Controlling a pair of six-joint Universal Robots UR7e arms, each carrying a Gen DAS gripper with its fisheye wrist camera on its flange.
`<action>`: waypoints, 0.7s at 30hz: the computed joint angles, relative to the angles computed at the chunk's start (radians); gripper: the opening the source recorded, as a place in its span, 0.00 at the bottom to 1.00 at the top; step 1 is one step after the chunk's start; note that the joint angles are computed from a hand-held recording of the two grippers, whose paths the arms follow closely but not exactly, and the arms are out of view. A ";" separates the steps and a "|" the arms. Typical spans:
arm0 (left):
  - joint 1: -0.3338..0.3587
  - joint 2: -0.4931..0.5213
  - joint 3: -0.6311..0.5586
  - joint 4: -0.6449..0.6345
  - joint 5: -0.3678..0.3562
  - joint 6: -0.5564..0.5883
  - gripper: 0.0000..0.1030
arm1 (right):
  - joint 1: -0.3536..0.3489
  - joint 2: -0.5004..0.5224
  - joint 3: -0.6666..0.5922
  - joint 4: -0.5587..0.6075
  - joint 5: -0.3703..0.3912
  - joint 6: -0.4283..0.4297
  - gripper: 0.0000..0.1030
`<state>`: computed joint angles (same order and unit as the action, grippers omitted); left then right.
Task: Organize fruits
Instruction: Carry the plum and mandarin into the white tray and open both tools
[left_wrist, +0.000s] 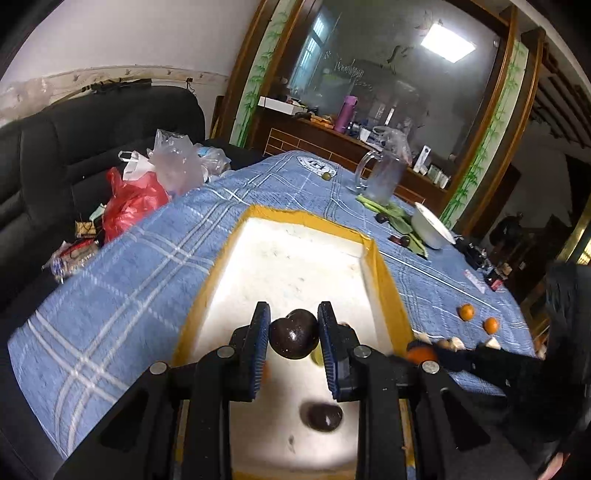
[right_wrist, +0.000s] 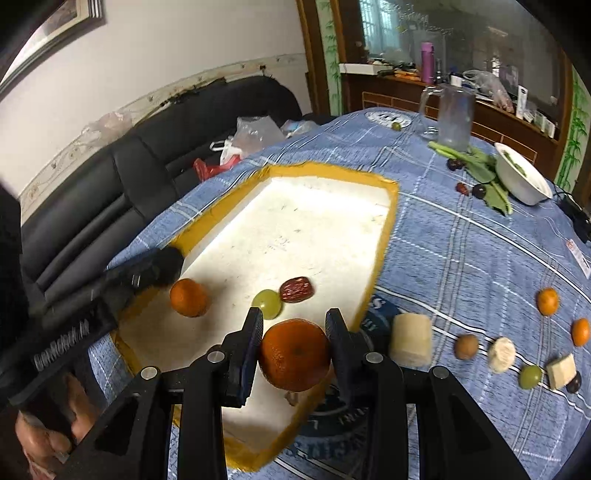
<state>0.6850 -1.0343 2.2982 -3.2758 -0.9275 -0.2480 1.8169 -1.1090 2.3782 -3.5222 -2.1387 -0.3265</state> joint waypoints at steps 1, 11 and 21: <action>0.012 0.010 -0.031 0.028 -0.001 0.018 0.24 | 0.004 0.008 -0.004 0.002 -0.002 -0.004 0.38; 0.104 0.123 -0.249 0.324 -0.028 -0.008 0.24 | 0.025 0.096 -0.061 0.050 -0.015 -0.027 0.38; 0.113 0.097 -0.235 0.311 -0.055 -0.042 0.62 | 0.012 0.130 -0.090 0.100 0.011 -0.004 0.43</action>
<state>0.7982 -0.9369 2.0628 -2.9651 -0.9824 -0.2900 1.8291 -0.9793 2.2886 -3.4223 -2.1276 -0.3302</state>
